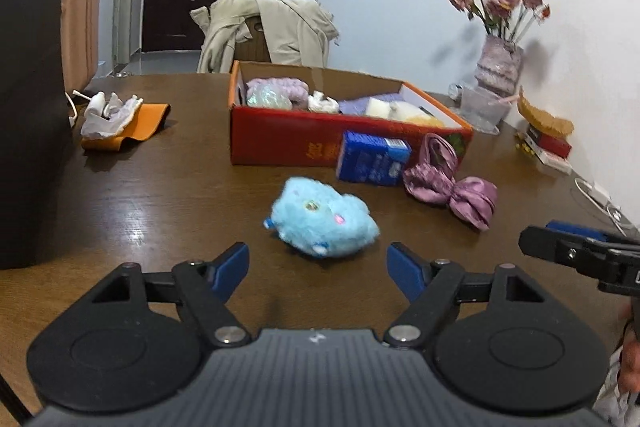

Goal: Organize soft objects
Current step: 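Close the left gripper on the light blue fuzzy plush while the right gripper grasps it too, then carry the blue plush into the box and open both grippers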

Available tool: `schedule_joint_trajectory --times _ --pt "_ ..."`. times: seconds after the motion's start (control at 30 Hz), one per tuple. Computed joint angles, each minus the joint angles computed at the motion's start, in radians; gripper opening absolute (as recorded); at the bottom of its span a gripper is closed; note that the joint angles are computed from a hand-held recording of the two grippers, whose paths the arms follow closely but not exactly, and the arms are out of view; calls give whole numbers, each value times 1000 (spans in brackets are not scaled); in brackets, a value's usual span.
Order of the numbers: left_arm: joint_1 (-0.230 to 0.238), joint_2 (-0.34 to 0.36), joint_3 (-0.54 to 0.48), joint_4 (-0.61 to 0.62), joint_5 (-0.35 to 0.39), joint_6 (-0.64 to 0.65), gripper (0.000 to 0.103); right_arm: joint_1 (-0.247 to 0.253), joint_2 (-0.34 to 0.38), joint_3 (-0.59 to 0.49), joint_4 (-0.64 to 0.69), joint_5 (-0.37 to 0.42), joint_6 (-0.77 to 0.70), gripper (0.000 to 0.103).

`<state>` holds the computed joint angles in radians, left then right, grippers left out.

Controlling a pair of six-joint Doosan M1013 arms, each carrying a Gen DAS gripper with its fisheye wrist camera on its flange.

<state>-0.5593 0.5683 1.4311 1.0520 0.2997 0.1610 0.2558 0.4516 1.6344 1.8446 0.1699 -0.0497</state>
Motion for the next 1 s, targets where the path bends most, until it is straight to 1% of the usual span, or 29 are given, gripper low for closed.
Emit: schedule_joint_trajectory --times 0.03,0.07,0.13,0.17,0.27,0.37,0.4,0.47,0.5,0.53,0.57,0.6,0.67,0.7,0.77,0.9,1.0 --pt "3 5 -8 37 7 -42 67 -5 9 -10 -64 31 93 77" --pt "8 12 -20 35 6 -38 64 -12 22 -25 -141 75 199 73" --pt "27 31 -56 -71 -21 84 56 -18 53 -63 -288 146 393 67" --pt "37 43 -77 -157 -28 174 52 -16 69 -87 -360 168 481 62" --pt "63 81 -142 -479 -36 505 51 -3 110 -144 -446 172 590 58" --pt "86 110 -188 -785 -37 794 51 2 150 -198 -430 189 620 55" --pt "95 122 -206 -915 -28 918 51 2 165 -218 -428 199 633 54" --pt "109 141 -230 -1090 -7 1067 50 7 192 -255 -454 204 670 50" --pt "117 148 -239 -1174 6 1133 48 8 203 -271 -477 208 692 48" --pt "126 156 -248 -1276 24 1209 48 9 215 -287 -503 216 719 46" --pt "137 162 -250 -1398 32 1299 47 9 225 -300 -527 230 743 42" --pt "146 165 -250 -1494 40 1363 44 9 235 -314 -558 248 772 39" --pt "161 167 -243 -1645 49 1464 41 4 246 -320 -511 283 742 38" --pt "166 167 -240 -1686 51 1488 39 2 249 -323 -501 293 736 37" --pt "168 169 -242 -1712 54 1500 38 0 254 -326 -483 304 724 36" --pt "155 166 -246 -1601 41 1400 38 -6 256 -324 -446 316 703 33" --pt "147 154 -239 -1559 28 1365 38 -9 240 -301 -393 304 635 31"
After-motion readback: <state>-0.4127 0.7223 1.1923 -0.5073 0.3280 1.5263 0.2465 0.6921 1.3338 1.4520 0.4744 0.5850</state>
